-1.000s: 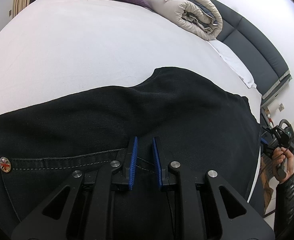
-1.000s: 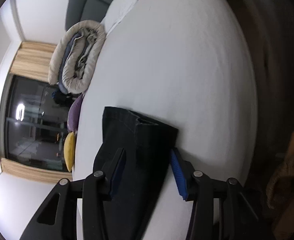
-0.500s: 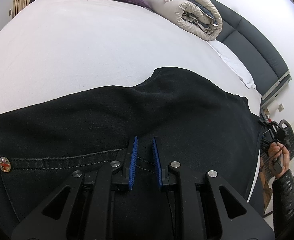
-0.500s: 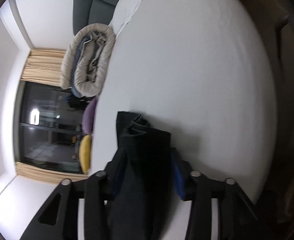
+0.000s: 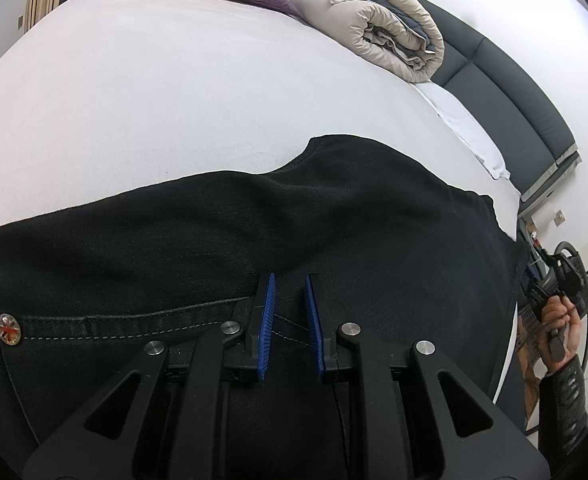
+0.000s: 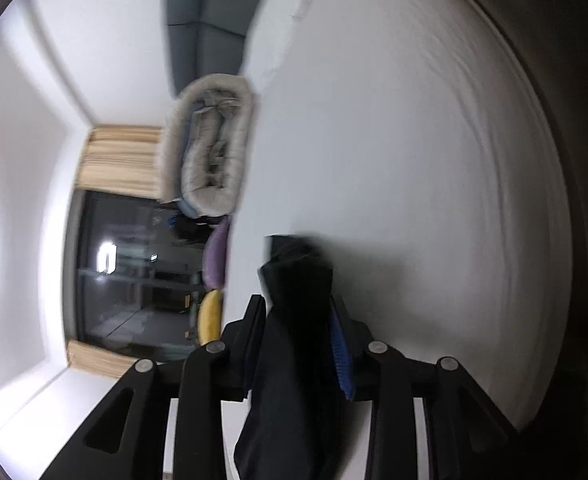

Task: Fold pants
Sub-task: 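Lift the leg hem with the right gripper and carry it toward the left gripper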

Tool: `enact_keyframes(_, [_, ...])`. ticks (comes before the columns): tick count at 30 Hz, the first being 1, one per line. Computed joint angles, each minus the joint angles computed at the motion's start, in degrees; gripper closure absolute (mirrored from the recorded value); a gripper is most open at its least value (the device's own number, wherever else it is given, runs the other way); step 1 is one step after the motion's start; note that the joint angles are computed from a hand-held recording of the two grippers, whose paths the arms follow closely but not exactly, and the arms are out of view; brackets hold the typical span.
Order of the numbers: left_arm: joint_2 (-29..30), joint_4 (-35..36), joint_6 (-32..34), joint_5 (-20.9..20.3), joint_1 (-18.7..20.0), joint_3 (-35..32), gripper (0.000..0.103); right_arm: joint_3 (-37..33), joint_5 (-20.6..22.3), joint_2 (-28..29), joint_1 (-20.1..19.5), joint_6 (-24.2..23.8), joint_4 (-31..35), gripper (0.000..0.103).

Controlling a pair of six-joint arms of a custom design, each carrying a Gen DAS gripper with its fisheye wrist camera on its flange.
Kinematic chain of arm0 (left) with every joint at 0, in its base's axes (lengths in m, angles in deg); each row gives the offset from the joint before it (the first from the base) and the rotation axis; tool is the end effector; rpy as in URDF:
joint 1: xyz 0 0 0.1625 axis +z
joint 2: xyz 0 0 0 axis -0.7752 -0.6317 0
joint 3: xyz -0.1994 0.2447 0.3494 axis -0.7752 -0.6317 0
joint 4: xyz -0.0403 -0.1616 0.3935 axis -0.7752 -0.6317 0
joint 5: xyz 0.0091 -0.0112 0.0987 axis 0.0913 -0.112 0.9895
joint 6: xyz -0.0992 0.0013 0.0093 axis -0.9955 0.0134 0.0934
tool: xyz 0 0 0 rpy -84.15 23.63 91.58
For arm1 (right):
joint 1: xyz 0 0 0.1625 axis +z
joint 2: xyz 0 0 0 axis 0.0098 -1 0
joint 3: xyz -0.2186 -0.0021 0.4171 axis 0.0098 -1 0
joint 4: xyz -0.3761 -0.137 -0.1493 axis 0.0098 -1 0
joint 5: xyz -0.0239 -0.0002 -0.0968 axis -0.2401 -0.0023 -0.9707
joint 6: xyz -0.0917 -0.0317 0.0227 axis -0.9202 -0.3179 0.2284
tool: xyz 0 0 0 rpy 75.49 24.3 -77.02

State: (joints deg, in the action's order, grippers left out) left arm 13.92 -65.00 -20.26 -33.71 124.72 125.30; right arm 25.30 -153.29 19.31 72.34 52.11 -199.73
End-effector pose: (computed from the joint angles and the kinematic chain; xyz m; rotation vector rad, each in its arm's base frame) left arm -0.0821 -0.8643 0.1462 0.5508 2.7688 -0.6229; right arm -0.0417 -0.6399 0.1917 0.7881 2.0862 -1.7995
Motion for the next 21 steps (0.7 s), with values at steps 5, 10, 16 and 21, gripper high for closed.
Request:
enact_keyframes(5, [-0.1,0.0,0.1,0.1,0.0,0.1,0.086,-0.1,1.5,0.1,0.3,-1.8,-0.9,0.064])
enact_keyframes(10, [-0.2,0.0,0.1,0.1,0.0,0.1,0.086,-0.3,0.0,0.4,-0.6,0.7,1.7,0.063])
enact_keyframes(16, [-0.1,0.0,0.2,0.4,-0.1,0.1,0.086,-4.2,-0.9,0.7,-0.7,-0.9,7.6,0.064])
enact_keyframes(21, [-0.2,-0.1,0.1,0.3,-0.1,0.2,0.086,-7.6,-1.9,0.7,-0.7,-3.3,12.3,0.086])
